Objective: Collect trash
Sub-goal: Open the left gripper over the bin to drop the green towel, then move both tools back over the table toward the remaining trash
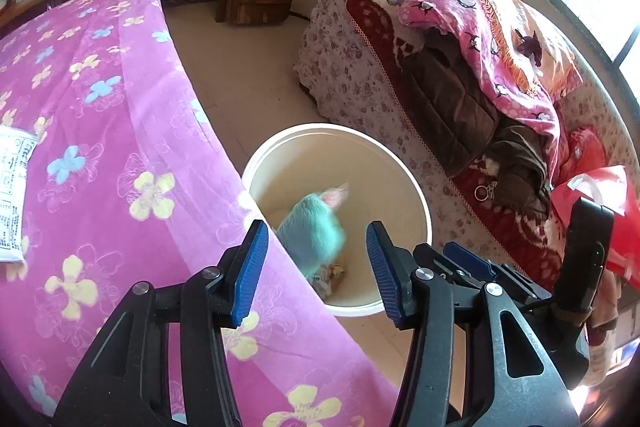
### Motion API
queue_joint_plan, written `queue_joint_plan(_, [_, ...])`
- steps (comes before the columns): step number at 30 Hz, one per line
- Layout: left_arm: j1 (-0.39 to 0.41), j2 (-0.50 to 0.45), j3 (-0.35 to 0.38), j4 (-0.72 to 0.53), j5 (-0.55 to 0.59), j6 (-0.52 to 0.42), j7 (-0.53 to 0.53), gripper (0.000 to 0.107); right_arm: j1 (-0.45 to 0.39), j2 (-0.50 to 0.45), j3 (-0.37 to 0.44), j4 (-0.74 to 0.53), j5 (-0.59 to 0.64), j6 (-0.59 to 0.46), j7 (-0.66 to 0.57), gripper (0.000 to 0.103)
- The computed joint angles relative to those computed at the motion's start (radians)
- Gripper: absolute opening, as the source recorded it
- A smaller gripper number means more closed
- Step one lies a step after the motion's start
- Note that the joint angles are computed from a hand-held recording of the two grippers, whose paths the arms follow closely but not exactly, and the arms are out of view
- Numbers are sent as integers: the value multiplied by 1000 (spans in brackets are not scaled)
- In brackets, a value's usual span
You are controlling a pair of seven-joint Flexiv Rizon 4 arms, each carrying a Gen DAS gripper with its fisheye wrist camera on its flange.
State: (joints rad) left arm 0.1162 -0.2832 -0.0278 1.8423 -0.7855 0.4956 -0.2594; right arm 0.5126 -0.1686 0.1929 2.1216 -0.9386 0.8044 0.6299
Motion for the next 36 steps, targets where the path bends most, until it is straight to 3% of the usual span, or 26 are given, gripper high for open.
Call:
queue_joint_plan(19, [45,23,29,24,-44,92,69,50,64,-72,-7,-146,7,-34,-122,49])
queue_joint_plan(30, [119,-12,46,-18,-67,147,90,50,127,-177,-42,-295,19,-17,-217,50])
queue_joint_plan(36, [178,-56,55,-80,-50,128,54,50,170,-259,-67,-412,49,-5,-320,50])
